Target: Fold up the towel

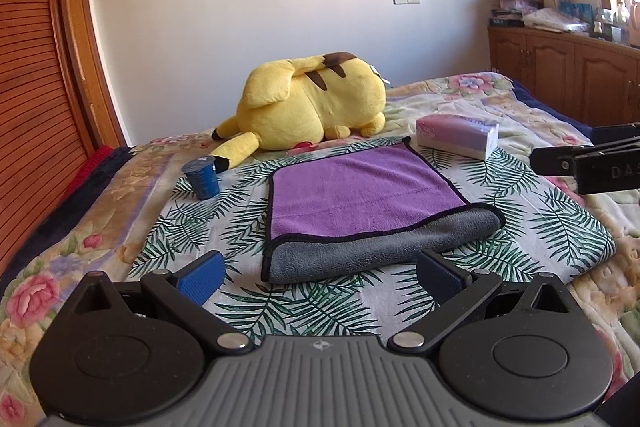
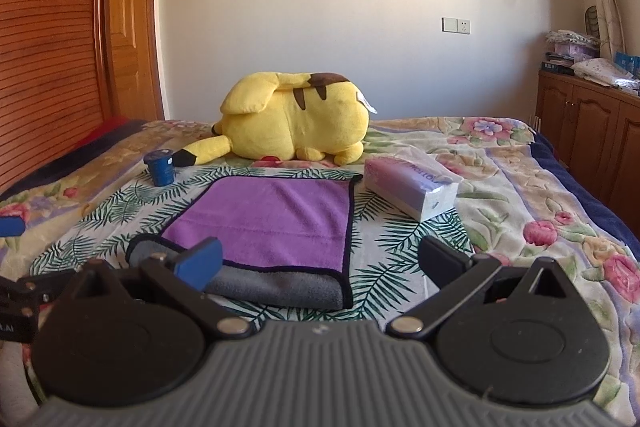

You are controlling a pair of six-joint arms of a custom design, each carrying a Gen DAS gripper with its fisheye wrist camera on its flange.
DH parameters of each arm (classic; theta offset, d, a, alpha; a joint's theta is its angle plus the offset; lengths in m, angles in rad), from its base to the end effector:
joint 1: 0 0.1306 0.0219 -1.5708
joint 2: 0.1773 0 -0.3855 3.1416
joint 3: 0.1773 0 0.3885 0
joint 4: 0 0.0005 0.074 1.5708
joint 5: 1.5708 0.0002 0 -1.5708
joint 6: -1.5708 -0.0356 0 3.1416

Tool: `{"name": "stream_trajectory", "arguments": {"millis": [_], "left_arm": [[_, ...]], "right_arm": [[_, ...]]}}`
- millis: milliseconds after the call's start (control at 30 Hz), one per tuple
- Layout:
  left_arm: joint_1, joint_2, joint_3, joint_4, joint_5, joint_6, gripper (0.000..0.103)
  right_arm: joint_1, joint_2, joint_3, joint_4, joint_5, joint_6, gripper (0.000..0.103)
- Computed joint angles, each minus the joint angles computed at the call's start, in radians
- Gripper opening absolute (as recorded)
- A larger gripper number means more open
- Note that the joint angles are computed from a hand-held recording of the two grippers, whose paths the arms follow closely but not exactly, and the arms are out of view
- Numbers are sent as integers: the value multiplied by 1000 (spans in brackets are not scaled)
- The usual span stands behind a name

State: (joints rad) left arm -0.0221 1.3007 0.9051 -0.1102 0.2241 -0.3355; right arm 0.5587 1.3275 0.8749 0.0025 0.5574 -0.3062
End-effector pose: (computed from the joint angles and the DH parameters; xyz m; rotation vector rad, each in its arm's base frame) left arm 0.4394 -0.0181 0.3119 0.5004 2.0014 -0.0395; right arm 0.3830 0.2166 0.2998 0.1001 1.9464 0.0060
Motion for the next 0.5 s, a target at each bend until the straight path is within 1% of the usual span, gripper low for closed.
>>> {"name": "stream_trajectory", "arguments": {"millis": [367,500], "left_arm": [[-16,66,59,-33,-8,-18,87],[-18,92,82,-42,-23,-25,87]], "right_arm": [[-34,48,43,-40,-72,10,103],[-48,73,66,-53,-100,24,103]]}}
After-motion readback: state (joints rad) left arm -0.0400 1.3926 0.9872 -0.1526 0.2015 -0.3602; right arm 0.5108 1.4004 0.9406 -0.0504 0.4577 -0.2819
